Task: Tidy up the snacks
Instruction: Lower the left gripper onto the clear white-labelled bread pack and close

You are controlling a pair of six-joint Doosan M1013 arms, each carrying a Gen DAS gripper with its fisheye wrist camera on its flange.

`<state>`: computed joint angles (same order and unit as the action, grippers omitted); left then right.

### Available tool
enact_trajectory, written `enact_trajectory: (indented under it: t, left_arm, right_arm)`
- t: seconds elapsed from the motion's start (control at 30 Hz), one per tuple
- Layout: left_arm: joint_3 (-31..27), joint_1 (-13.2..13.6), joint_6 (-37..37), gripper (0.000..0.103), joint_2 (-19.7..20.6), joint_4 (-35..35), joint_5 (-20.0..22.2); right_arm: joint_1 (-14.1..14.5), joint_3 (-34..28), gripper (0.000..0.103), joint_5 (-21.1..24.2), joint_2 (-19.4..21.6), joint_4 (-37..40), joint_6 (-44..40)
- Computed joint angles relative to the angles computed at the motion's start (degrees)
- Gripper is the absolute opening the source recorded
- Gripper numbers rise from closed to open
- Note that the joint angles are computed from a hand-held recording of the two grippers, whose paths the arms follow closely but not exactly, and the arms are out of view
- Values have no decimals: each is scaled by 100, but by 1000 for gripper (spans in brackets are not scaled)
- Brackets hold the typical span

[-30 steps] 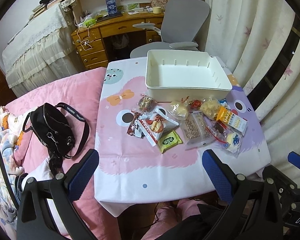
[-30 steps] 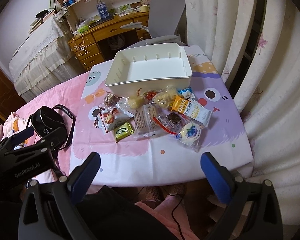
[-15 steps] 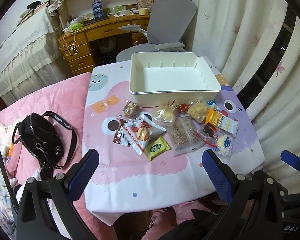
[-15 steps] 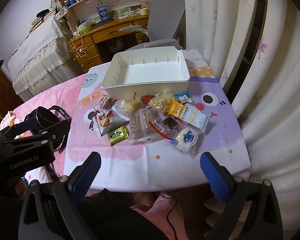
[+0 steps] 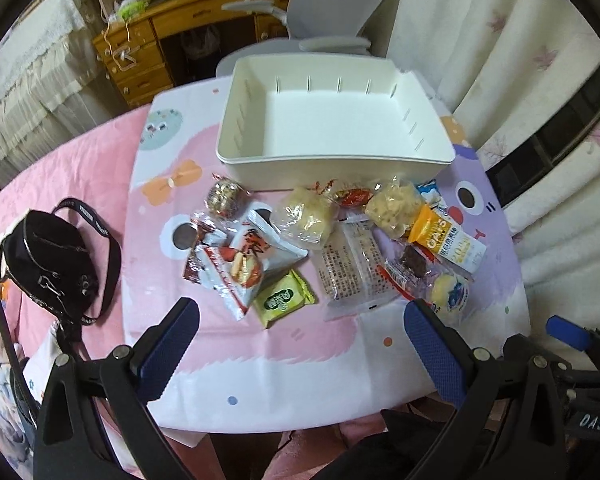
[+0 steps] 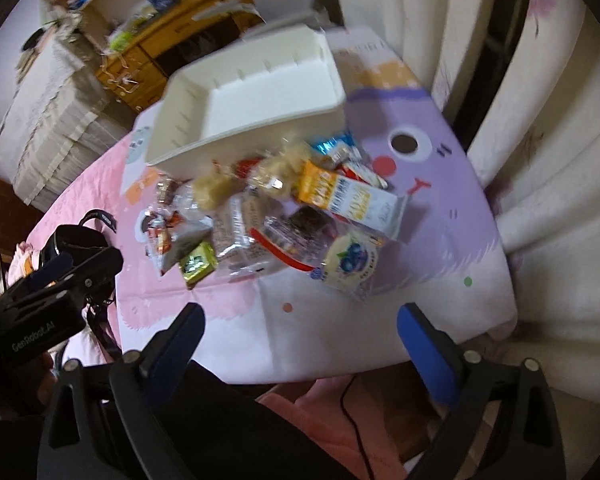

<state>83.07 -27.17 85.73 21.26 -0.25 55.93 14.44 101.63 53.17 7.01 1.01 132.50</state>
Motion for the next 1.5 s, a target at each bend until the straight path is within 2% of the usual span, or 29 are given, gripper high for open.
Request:
enact_trajectory:
  t: [0.3, 0.57, 0.9, 1.0, 1.17, 1.27, 1.5]
  left_arm:
    - [-732, -50, -340, 100, 800, -300, 894]
    - [-1297, -76, -842, 99, 1444, -466, 1669]
    - [-1640, -81, -1339, 94, 1924, -593, 1938]
    - [-1728, -83, -1436, 82, 2036, -616, 2040]
    - [-1771, -64, -1471, 82, 2143, -743, 2106]
    - [-1848, -81, -1454, 81, 2247, -755, 2174]
    - [-2105, -114, -1498, 66, 2427, -799, 2299]
  right_arm:
    - [-831, -29, 90, 424, 477, 1654, -860]
    - [-1237, -84, 81, 915, 1009, 2677, -1209]
    - [-1399, -98, 62, 1122, 1401, 3110, -1145]
    - [-1422, -88, 59, 1154, 1461, 3159, -1161]
    - [-1471, -24, 58, 1085, 1522, 3339, -1211]
    - [-1478, -16, 55, 1056, 1563, 3425, -1283]
    - [-1534, -136, 44, 1080, 1632, 3370, -1359]
